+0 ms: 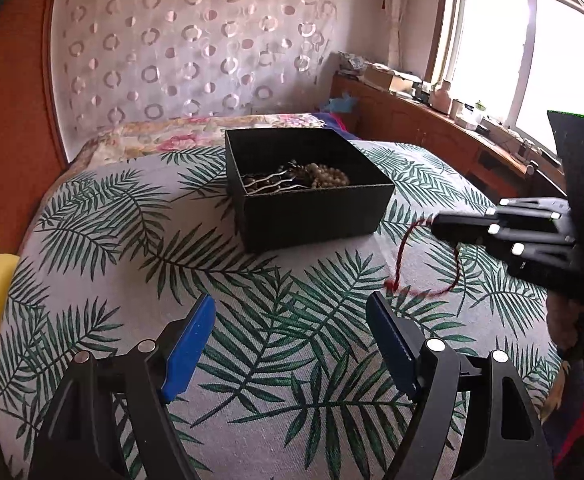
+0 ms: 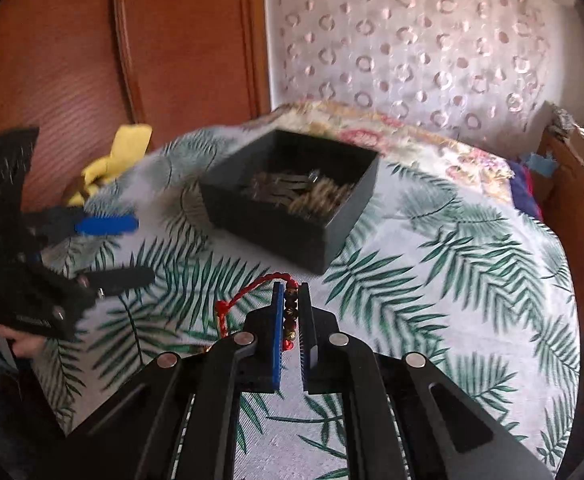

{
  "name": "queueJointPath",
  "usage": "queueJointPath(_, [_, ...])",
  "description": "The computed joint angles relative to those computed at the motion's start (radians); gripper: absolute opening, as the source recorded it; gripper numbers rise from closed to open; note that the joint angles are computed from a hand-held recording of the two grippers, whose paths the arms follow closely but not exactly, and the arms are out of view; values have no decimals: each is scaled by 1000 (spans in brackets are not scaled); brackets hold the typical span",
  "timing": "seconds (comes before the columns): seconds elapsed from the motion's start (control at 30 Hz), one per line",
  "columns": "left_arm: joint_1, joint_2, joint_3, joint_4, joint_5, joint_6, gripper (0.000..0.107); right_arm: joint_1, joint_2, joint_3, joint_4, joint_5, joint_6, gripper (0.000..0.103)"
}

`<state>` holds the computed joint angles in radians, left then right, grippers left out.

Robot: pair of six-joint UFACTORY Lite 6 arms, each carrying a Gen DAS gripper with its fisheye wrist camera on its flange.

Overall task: Organize jewelry
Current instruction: 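Grasp the red-cord bead bracelet with the right tool and lift it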

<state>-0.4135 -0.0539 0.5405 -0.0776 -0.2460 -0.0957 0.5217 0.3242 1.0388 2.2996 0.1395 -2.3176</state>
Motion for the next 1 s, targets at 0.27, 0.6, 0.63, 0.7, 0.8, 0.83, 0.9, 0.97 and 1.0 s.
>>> queueJointPath(0.27, [-84,26,17,-151,-2,120,74,-55,-97,-152,344,68,-262,8])
queueJointPath(0.6, [-224,108,90,-310,22,252,62,-93,-201,-385,563,172,-420,8])
queueJointPath(0.63, [-232,123,102,-319,29,261,57,-99,-201,-395,556,180,-410,8])
queueJointPath(0.7, [-252,161,138,-371,48,313,47,-109,-197,-408,535,196,-391,8])
queueJointPath(0.8, [-270,202,170,-449,59,392,38,-111,-196,-416,530,206,-385,8])
queueJointPath(0.83, [-273,209,174,-449,60,393,36,-112,-197,-417,524,209,-380,8])
queueJointPath(0.9, [-281,230,189,-504,65,446,32,-112,-198,-418,517,211,-374,8])
queueJointPath(0.97, [-291,234,195,-598,57,540,31,-113,-197,-420,511,214,-371,8])
queueJointPath(1.0, [-296,236,200,-644,56,585,31,-112,-198,-420,509,213,-370,8])
